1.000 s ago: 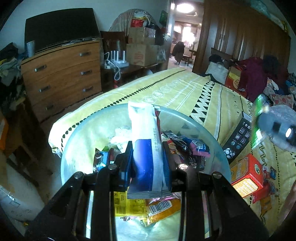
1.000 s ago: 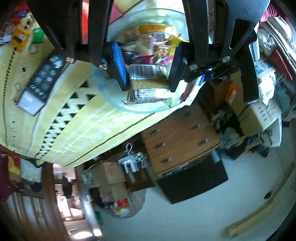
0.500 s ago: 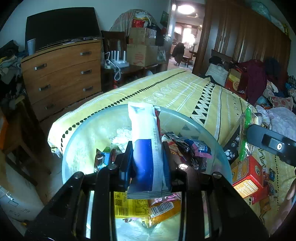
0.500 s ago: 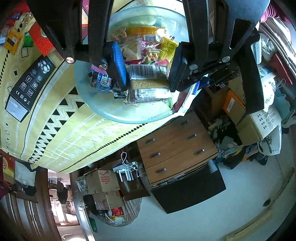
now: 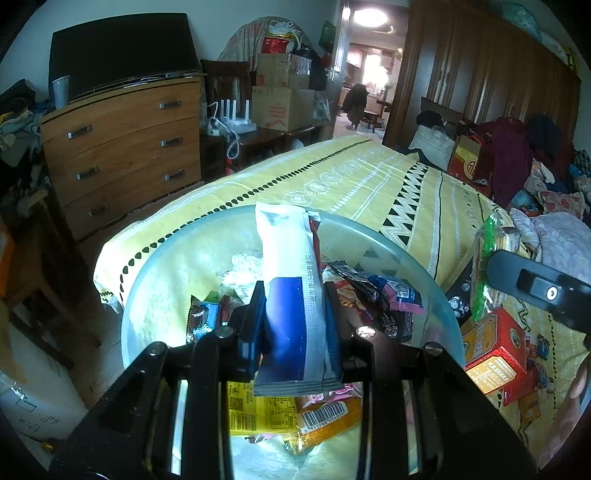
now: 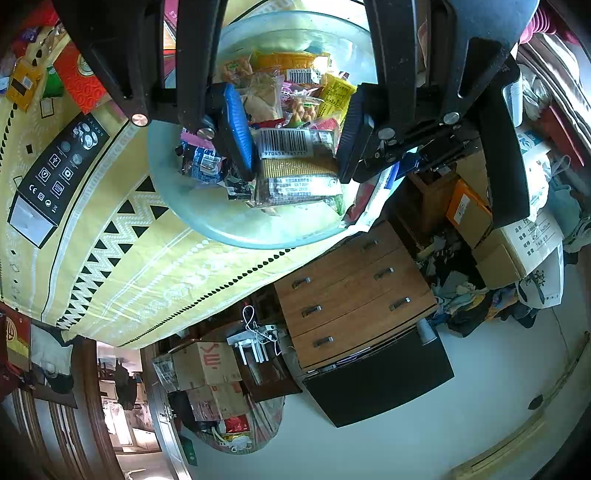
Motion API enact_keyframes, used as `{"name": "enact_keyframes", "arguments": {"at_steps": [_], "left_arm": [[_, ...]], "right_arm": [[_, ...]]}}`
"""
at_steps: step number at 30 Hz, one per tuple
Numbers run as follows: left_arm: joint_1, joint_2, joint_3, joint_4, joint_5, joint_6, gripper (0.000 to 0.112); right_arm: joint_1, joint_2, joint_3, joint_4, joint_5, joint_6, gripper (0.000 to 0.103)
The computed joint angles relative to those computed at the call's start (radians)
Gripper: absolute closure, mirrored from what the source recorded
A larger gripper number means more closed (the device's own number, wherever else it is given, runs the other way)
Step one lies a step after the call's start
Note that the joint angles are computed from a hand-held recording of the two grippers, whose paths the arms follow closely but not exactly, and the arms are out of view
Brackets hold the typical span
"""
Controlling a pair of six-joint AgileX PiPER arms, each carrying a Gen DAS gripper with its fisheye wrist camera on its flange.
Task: Organize snacks
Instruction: 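Carry both packets over the glass bowl with both tools, then open both tools to drop the packets into the glass bowl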
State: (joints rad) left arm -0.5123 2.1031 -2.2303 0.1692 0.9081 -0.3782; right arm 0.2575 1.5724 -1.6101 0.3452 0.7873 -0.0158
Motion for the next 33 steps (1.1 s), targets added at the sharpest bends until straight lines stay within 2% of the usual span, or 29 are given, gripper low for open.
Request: {"name": "enact_keyframes", "arguments": {"at_steps": [20,33], "left_arm": [[0.001,-0.007,0.040,-0.005,-0.018,0.002,0.083],[0.001,0.057,-0.037,-0.006,0.068,0.012,0.081]], "right_arm": [[0.023,0.016,-0.004,-0.013,-0.006,0.031,0.055],[0.020,0.082,-0.045,0.022,0.025,0.036,0.055]]}}
